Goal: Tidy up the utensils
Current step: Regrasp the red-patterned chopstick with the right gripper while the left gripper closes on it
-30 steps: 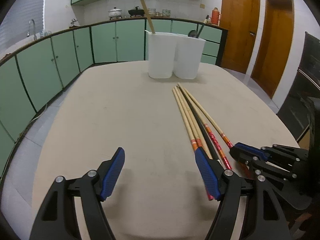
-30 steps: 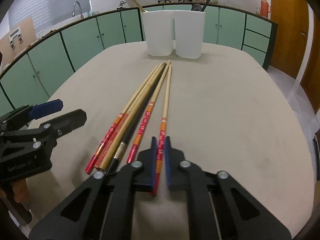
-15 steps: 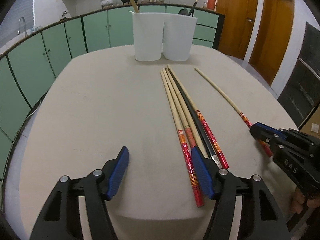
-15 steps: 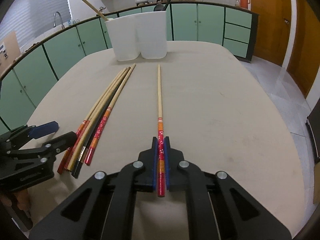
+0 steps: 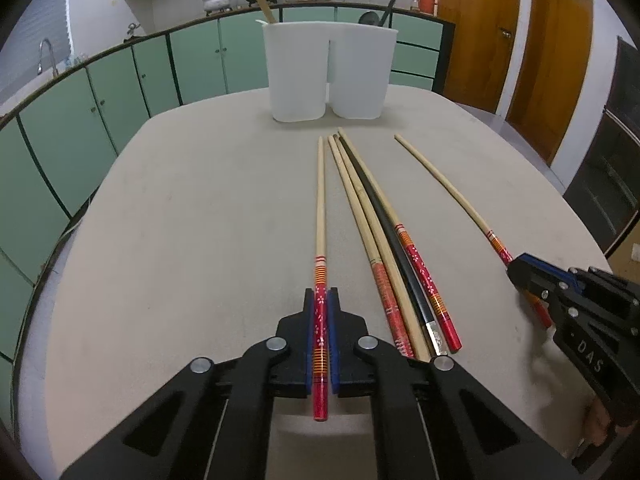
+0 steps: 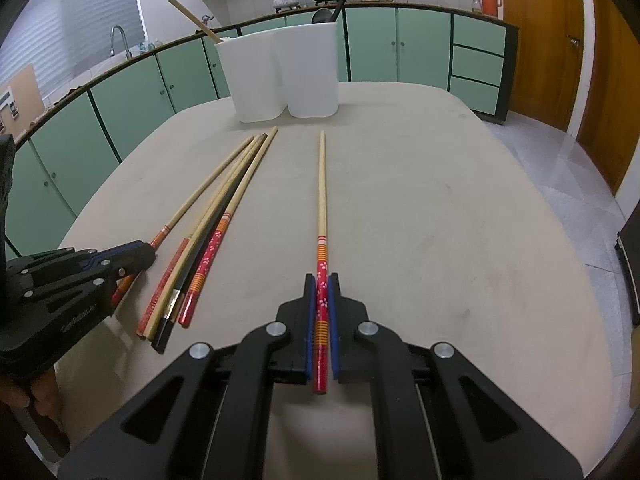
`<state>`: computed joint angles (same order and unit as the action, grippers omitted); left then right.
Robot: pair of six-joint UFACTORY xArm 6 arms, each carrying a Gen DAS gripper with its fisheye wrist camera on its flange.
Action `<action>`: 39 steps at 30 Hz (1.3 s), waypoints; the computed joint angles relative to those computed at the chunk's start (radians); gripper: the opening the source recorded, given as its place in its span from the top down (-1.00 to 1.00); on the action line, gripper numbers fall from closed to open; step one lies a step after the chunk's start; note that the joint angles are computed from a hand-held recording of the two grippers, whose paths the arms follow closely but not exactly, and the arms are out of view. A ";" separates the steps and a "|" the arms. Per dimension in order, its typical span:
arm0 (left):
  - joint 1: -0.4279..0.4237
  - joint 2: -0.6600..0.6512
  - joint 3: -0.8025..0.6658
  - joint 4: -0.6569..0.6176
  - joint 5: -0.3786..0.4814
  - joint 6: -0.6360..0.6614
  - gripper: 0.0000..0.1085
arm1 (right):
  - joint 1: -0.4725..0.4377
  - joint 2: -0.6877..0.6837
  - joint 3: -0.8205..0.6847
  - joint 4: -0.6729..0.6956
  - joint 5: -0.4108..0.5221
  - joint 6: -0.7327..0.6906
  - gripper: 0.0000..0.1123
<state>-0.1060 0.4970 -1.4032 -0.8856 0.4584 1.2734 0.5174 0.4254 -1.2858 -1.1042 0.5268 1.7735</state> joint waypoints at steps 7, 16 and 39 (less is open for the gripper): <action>0.001 0.058 -0.087 0.082 0.006 -0.142 0.89 | -0.015 0.034 -0.057 0.057 0.024 -0.070 0.91; 0.026 0.028 -0.057 -0.010 0.045 -0.026 0.21 | -0.001 -0.036 0.022 -0.114 0.037 0.080 0.31; 0.034 -0.054 0.085 -0.283 -0.043 0.179 0.21 | 0.069 -0.020 0.042 -0.176 0.100 0.191 0.82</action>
